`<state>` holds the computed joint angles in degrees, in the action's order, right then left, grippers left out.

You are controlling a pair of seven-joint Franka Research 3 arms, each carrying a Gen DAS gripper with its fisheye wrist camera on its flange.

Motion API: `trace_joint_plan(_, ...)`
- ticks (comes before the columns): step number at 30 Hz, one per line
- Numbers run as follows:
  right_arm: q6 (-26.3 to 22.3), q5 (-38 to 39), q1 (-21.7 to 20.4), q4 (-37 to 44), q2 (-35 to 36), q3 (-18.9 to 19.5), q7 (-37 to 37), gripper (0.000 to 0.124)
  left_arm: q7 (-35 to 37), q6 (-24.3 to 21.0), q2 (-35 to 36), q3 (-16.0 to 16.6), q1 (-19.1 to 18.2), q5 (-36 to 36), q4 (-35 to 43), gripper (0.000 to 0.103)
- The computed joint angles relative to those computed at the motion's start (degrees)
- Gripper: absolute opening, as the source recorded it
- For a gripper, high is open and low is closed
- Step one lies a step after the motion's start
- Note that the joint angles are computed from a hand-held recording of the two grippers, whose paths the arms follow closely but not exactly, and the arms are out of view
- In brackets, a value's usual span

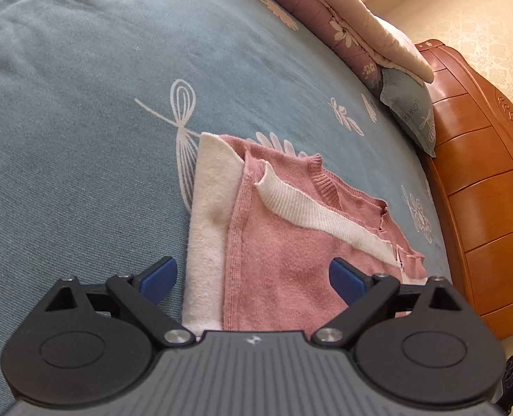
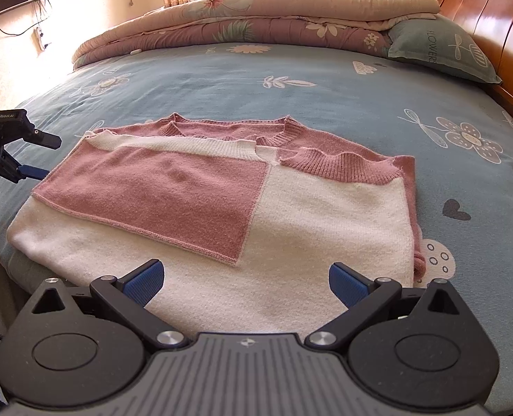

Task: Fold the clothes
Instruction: 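Roll the left gripper sideways and pinch the sweater's white side edge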

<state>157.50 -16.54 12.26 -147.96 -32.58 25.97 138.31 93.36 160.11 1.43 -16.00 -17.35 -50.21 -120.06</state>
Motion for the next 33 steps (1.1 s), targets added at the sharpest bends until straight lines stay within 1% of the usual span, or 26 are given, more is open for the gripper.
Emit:
trace_joint_plan(2, -0.19, -0.07, 0.03, 0.16, -0.06, -0.04, -0.1, 0.103, 3.41, -0.46, 0.54, -0.16, 0.18, -3.97, 0.38, 0.095)
trace_joint_plan(4, -0.21, -0.19, 0.01, 0.26, -0.06, 0.0, -0.12, 0.103, 7.34, -1.94, 1.48, -0.19, 0.75, -8.2, 1.62, 0.096)
trace_joint_plan(10, -1.78, -0.5, 0.26, 1.54, 1.0, 0.03, -0.41, 0.103, 16.79, -7.44, 6.03, -0.75, 3.61, -19.3, 7.0, 0.098)
trace_joint_plan(13, -2.32, -1.19, 0.23, 2.24, 1.34, 0.22, 0.06, 0.103, 19.58, -11.28, 8.52, -1.11, 5.37, -22.35, 9.81, 0.099)
trace_joint_plan(15, -2.83, -1.71, 0.12, 2.86, 1.75, 0.44, 0.61, 0.103, 20.95, -13.97, 10.22, -1.36, 6.54, -23.81, 11.67, 0.1)
trace_joint_plan(17, -3.08, -2.22, 0.24, 3.44, 2.34, 0.41, 0.92, 0.103, 21.38, -16.63, 10.74, -1.51, 7.42, -23.32, 12.41, 0.1)
trace_joint_plan(21, -3.56, -3.26, 0.81, 4.8, 4.0, 0.05, 0.91, 0.103, 20.42, -23.28, 8.69, -1.25, 8.53, -20.95, 10.51, 0.1)
trace_joint_plan(24, -3.98, -3.91, 1.48, 5.53, 5.1, -0.45, 0.76, 0.103, 20.16, -26.44, 6.8, -0.68, 8.36, -19.87, 8.53, 0.1)
trace_joint_plan(26, -4.1, -4.28, 1.8, 6.16, 6.09, -0.77, 0.83, 0.103, 20.42, -26.78, 7.13, -0.29, 8.07, -20.31, 8.79, 0.1)
trace_joint_plan(28, -4.04, -4.97, 2.05, 6.78, 6.77, -0.94, 1.1, 0.103, 20.33, -26.76, 9.06, -0.15, 8.05, -21.29, 10.77, 0.1)
trace_joint_plan(33, -3.91, -6.83, 2.44, 8.15, 7.95, -1.05, 1.94, 0.103, 18.81, -23.69, 15.52, -1.62, 8.11, -21.27, 18.07, 0.1)
